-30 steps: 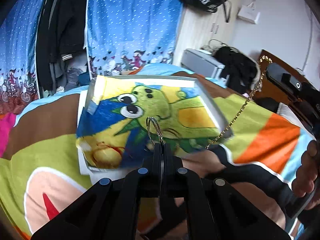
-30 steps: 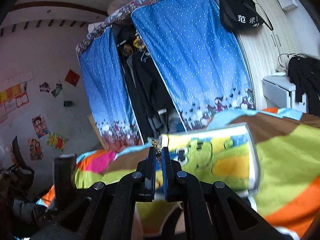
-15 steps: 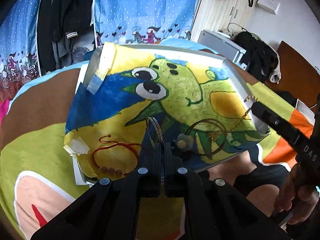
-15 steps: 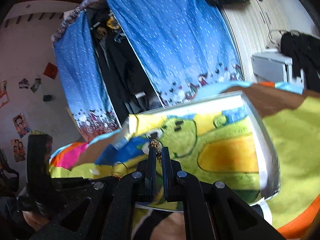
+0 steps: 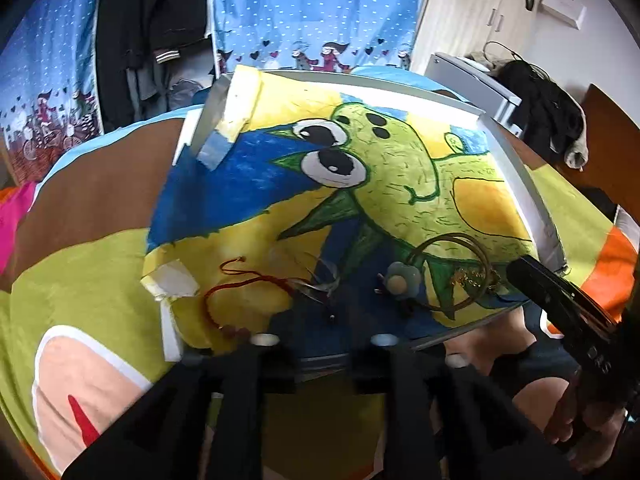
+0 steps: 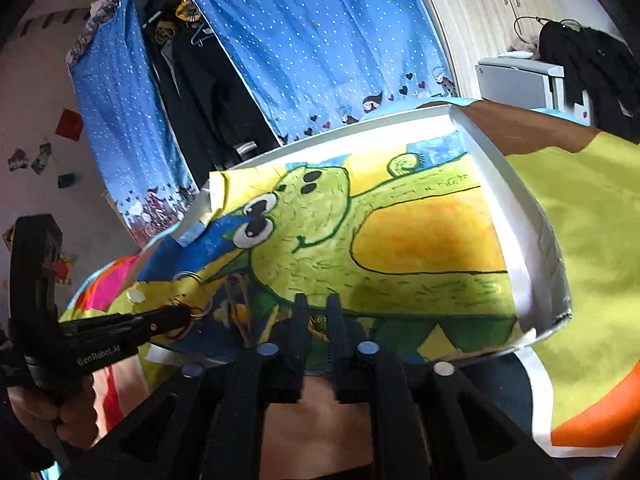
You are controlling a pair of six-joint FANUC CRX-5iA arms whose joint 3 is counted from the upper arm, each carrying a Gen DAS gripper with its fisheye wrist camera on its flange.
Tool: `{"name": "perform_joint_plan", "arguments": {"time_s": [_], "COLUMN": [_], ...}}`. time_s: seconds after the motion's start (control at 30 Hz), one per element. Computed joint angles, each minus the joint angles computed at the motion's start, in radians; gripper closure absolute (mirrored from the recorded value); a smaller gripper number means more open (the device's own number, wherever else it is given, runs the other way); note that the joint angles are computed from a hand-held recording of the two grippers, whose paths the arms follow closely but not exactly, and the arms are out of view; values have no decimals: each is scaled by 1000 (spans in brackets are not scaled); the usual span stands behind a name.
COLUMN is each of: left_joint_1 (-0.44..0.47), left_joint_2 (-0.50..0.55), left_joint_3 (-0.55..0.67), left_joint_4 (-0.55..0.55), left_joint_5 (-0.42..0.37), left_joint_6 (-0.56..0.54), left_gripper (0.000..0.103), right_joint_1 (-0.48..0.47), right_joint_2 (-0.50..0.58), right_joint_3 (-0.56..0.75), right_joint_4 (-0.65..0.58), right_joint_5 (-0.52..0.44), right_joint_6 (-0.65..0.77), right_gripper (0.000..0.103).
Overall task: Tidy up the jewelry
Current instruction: 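Carry ring and chain to the dinosaur tray and open both tools, then withdraw both tools from the tray back over the jewelry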
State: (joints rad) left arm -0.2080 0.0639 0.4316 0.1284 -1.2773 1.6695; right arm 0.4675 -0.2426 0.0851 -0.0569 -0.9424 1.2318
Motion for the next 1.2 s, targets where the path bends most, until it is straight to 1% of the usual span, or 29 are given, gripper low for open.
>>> {"name": "perform_joint_plan", "arguments": {"time_s": [0.03,0.1,0.17,0.2,0.23,0.27,0.3,0.33,0.43,0.5,0.57,0.63,0.73,0.8,0.9,0.97,1.07,1.2], "left_joint_1": [0,1,-6,-12,-18,-26,-33,-43,-85,-112,-138,-154,-195,-222,-262,-296,-367,-504], "left_joint_2": [-8,-30,-43,-48,-55,-70,-79,-86,-120,-152,-178,-197,-240,-268,-311,-340,-379,-416], "left_joint_3": [-5,-21,-16,-12,-9,-14,-13,-10,-4,-14,-15,-13,-18,-25,-44,-56,-73,-70], "left_joint_4": [-3,-5,-20,-33,-47,-60,-72,-88,-155,-191,-224,-246,-299,-333,-371,-399,-469,-600], "left_joint_5": [6,30,31,30,32,42,47,48,67,95,110,115,126,130,137,140,135,62], "left_joint_6": [8,22,34,46,62,81,94,106,136,149,168,181,216,237,262,282,333,413], "left_gripper": [61,56,51,45,40,37,32,26,13,7,5,2,2,2,2,2,2,2], "right_joint_1": [2,5,16,22,31,40,52,59,80,95,116,145,200,250,322,362,459,643], "right_joint_2": [-5,-18,-28,-34,-44,-53,-69,-78,-119,-148,-182,-213,-270,-306,-354,-380,-435,-507], "right_joint_3": [-6,-16,-25,-29,-38,-47,-61,-67,-91,-108,-124,-148,-198,-235,-269,-286,-325,-388], "right_joint_4": [8,19,49,67,90,111,142,157,203,230,269,332,455,565,682,730,829,998], "right_joint_5": [3,7,3,1,0,3,9,11,26,40,49,60,78,69,30,6,-49,-164], "right_joint_6": [-4,-10,-23,-30,-41,-54,-73,-81,-112,-132,-155,-200,-291,-362,-429,-461,-535,-660], "right_gripper": [69,67,67,66,61,58,53,50,30,22,19,8,0,0,0,0,0,0]}}
